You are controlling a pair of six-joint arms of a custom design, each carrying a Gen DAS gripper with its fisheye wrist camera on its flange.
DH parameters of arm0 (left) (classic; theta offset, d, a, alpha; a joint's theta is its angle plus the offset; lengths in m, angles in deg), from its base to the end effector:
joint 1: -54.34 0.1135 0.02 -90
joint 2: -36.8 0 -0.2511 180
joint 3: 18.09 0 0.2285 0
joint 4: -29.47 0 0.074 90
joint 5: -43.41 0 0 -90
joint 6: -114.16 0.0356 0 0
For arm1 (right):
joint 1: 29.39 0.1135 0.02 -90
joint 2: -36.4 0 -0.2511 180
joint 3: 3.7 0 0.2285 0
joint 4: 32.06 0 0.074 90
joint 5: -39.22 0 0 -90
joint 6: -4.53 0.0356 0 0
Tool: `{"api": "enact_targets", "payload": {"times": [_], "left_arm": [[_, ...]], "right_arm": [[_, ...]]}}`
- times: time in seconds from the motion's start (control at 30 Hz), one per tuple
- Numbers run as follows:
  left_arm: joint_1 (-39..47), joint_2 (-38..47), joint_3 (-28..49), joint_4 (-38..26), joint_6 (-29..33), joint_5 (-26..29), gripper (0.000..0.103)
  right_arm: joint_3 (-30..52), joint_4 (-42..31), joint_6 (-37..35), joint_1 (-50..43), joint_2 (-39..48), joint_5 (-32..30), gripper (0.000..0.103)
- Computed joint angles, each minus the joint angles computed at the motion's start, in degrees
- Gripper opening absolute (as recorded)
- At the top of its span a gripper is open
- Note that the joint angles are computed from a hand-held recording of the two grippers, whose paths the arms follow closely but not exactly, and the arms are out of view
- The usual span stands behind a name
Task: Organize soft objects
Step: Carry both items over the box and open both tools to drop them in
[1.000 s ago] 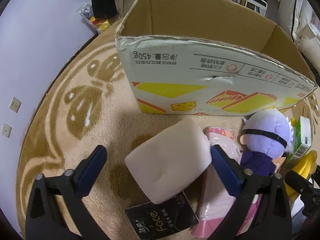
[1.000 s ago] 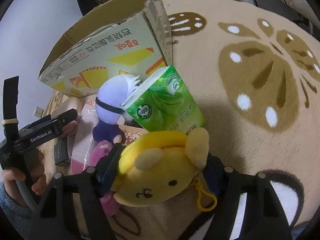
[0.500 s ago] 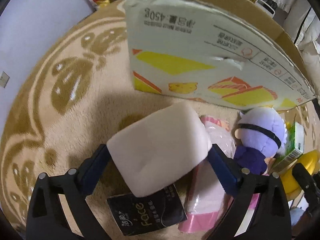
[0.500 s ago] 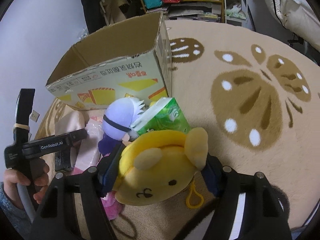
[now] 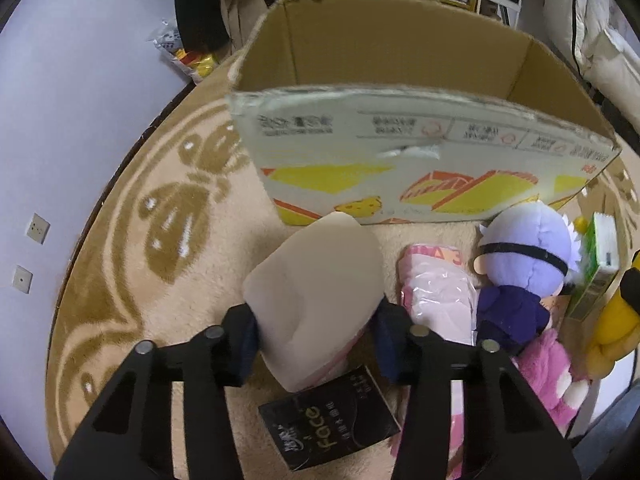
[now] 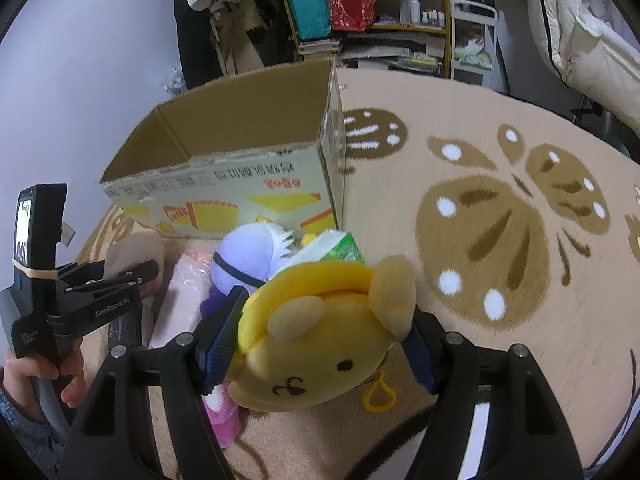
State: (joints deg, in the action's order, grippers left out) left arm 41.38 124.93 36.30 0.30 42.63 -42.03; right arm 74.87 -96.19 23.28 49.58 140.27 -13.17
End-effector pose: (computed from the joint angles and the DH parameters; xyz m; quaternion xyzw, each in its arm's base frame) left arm 0.2446 -0.0592 0.1401 0.2721 0.9326 -0.0274 0.2356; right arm 0.0764 0.2783 0.1574 0.2448 0.9144 0.0264 0.3213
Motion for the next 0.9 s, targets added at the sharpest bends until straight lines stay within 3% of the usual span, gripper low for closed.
{"api": "enact_targets", "payload": {"times": [0.43, 0.63, 0.9], "left_arm": [[12.5, -15.1, -1.4, -6.4, 4.7, 6.7, 0.042], [14.8, -23.7, -0.3, -12.2, 4.9, 9.4, 0.042], [15.0, -28.9, 0.8, -14.1, 5.9, 11.1, 0.043]], "right_arm": [[6.6, -11.3, 3.6, 2.7, 0.2, 6.4, 0.076], [11.4, -18.5, 6.1, 4.1, 1.5, 9.1, 0.076], [15.3, -24.6, 8.5, 5.3, 2.4, 12.1, 0.076]]}}
